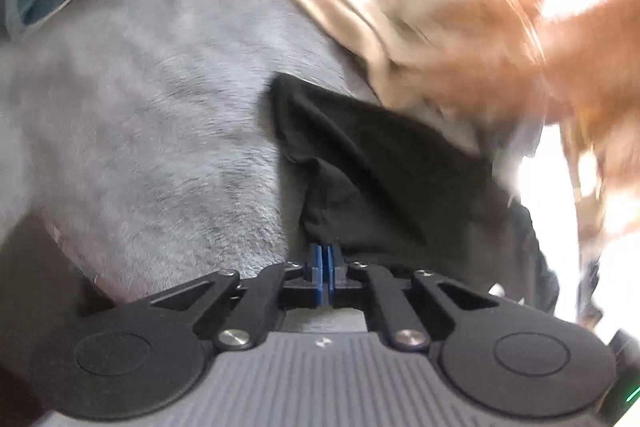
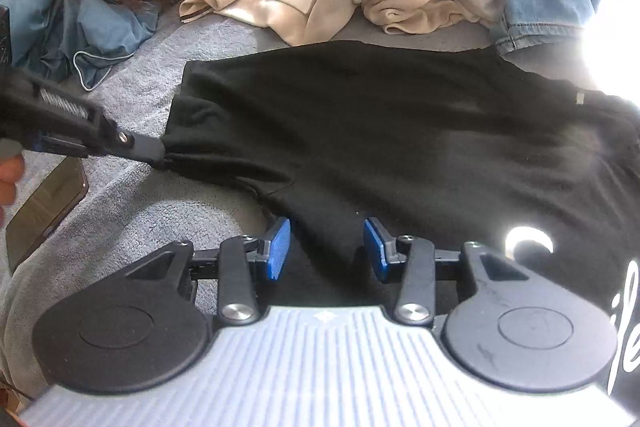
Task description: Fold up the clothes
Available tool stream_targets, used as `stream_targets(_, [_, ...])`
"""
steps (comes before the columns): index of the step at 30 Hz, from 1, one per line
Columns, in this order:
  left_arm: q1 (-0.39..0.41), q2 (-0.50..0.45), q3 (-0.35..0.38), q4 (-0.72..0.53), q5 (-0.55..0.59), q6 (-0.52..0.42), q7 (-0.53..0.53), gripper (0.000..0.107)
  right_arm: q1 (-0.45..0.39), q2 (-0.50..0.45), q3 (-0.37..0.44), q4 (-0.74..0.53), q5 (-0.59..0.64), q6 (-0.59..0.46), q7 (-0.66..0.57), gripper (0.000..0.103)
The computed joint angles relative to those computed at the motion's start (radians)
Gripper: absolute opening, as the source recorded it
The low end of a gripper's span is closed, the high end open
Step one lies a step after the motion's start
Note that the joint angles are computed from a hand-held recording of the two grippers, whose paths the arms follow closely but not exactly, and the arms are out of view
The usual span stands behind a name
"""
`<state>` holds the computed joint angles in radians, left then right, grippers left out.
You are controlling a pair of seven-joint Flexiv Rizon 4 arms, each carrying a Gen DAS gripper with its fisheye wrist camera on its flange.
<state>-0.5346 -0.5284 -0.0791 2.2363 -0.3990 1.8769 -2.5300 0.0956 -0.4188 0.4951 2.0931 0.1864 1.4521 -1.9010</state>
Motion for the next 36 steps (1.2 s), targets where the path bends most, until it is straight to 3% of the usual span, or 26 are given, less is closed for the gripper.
stream_targets(4, [0.125,0.010,-0.101,0.045,0.025,0.024,-0.105,0.002,0.005,-0.005,-0.004,0.001,-0.006,0.005,-0.004,0.040])
stream_targets(9, [0.106,0.015,-0.047,-0.003,0.058,-0.107,-0.044,0.003,-0.029,-0.022,0.049,0.000,-0.012,0.047,-0.061,0.040])
stream_targets(12, [0.025,0.019,0.046,-0.050,0.071,-0.208,-0.004,0.003,-0.065,-0.052,0.106,-0.017,-0.020,0.064,-0.108,0.040])
stream_targets(16, [-0.051,0.019,0.140,-0.100,0.123,-0.308,-0.009,0.005,-0.033,-0.086,0.094,-0.041,-0.067,0.001,-0.101,0.039])
stream_targets(18, [-0.039,0.026,0.126,-0.099,0.139,-0.300,-0.023,0.014,-0.009,-0.086,0.076,-0.033,-0.090,-0.006,-0.122,0.040])
stream_targets(21, [-0.057,0.035,0.144,-0.097,0.163,-0.283,-0.050,0.028,-0.098,-0.092,0.172,-0.070,-0.034,-0.018,-0.177,0.040])
stream_targets(24, [-0.032,0.028,0.108,-0.092,0.158,-0.261,-0.072,0.032,-0.144,-0.107,0.216,-0.147,0.039,-0.057,-0.189,0.040])
stream_targets(26, [-0.024,0.021,0.094,-0.087,0.151,-0.245,-0.083,0.034,-0.132,-0.127,0.205,-0.211,0.069,-0.112,-0.173,0.040])
stream_targets(27, [-0.030,0.018,0.099,-0.088,0.150,-0.243,-0.087,0.034,-0.122,-0.139,0.197,-0.244,0.081,-0.144,-0.163,0.040])
stream_targets(30, [-0.131,-0.005,0.201,-0.116,0.160,-0.269,-0.124,0.031,-0.086,-0.183,0.190,-0.348,0.117,-0.252,-0.146,0.040])
stream_targets(33, [-0.233,-0.029,0.314,-0.159,0.196,-0.322,-0.184,0.016,-0.033,-0.219,0.177,-0.424,0.140,-0.326,-0.150,0.041])
stream_targets(36, [-0.281,-0.048,0.372,-0.182,0.241,-0.338,-0.243,0.005,0.058,-0.232,0.130,-0.456,0.126,-0.348,-0.160,0.041])
